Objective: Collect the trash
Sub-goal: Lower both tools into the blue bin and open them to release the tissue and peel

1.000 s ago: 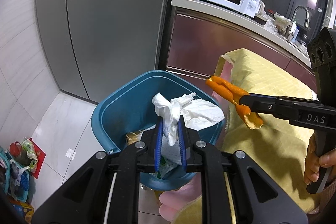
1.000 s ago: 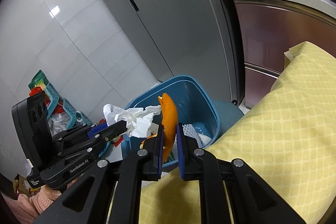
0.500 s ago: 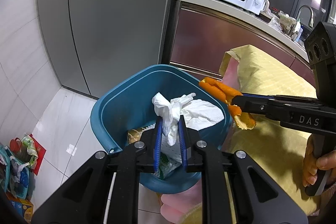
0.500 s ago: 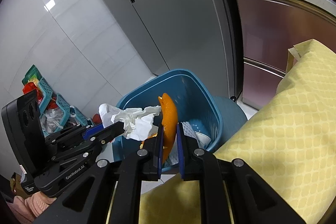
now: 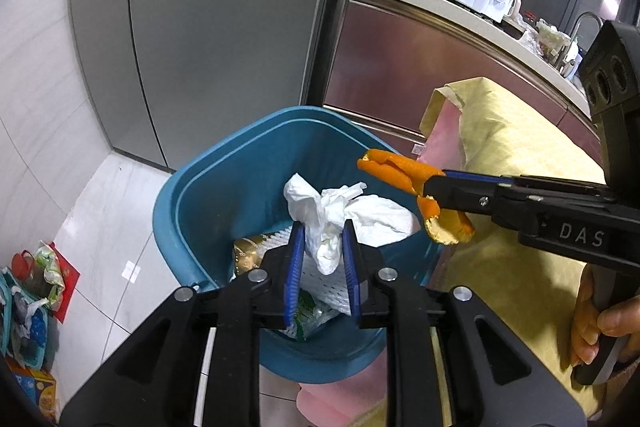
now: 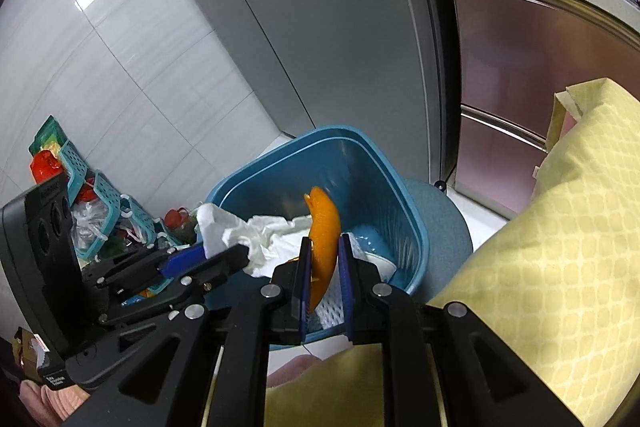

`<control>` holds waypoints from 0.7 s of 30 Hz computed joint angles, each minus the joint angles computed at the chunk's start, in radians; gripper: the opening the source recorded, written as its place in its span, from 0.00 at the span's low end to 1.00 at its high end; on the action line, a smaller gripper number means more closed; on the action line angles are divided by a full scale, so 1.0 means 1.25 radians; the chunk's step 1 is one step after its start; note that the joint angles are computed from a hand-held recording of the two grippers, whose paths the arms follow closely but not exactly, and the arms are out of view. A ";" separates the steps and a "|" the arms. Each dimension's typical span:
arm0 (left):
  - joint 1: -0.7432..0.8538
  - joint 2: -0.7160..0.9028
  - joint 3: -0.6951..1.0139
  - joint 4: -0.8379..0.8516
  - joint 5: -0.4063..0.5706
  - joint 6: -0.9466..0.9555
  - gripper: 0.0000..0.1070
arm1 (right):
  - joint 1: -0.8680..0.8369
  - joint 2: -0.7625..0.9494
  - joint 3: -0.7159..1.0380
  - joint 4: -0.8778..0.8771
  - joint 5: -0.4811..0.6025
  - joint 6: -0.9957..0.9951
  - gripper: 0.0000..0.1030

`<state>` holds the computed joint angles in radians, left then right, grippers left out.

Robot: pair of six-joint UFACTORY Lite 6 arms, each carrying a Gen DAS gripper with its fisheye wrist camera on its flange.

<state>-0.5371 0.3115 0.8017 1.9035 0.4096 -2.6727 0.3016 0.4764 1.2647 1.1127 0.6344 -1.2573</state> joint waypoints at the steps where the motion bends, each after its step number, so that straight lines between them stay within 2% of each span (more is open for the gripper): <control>1: 0.004 0.008 0.004 0.013 -0.004 -0.014 0.19 | 0.002 0.003 0.004 0.000 -0.001 0.002 0.13; 5: 0.018 0.038 0.014 0.081 -0.019 -0.086 0.20 | 0.004 0.014 0.014 -0.004 -0.003 0.011 0.14; 12: 0.043 0.070 0.020 0.216 -0.038 -0.235 0.34 | -0.010 0.020 0.017 0.021 0.008 -0.011 0.17; 17: 0.041 0.081 0.024 0.225 -0.036 -0.257 0.34 | -0.027 -0.003 -0.016 0.043 0.018 -0.044 0.17; 21: 0.015 0.051 0.011 0.171 -0.014 -0.207 0.35 | -0.051 -0.024 -0.038 0.054 0.037 -0.062 0.17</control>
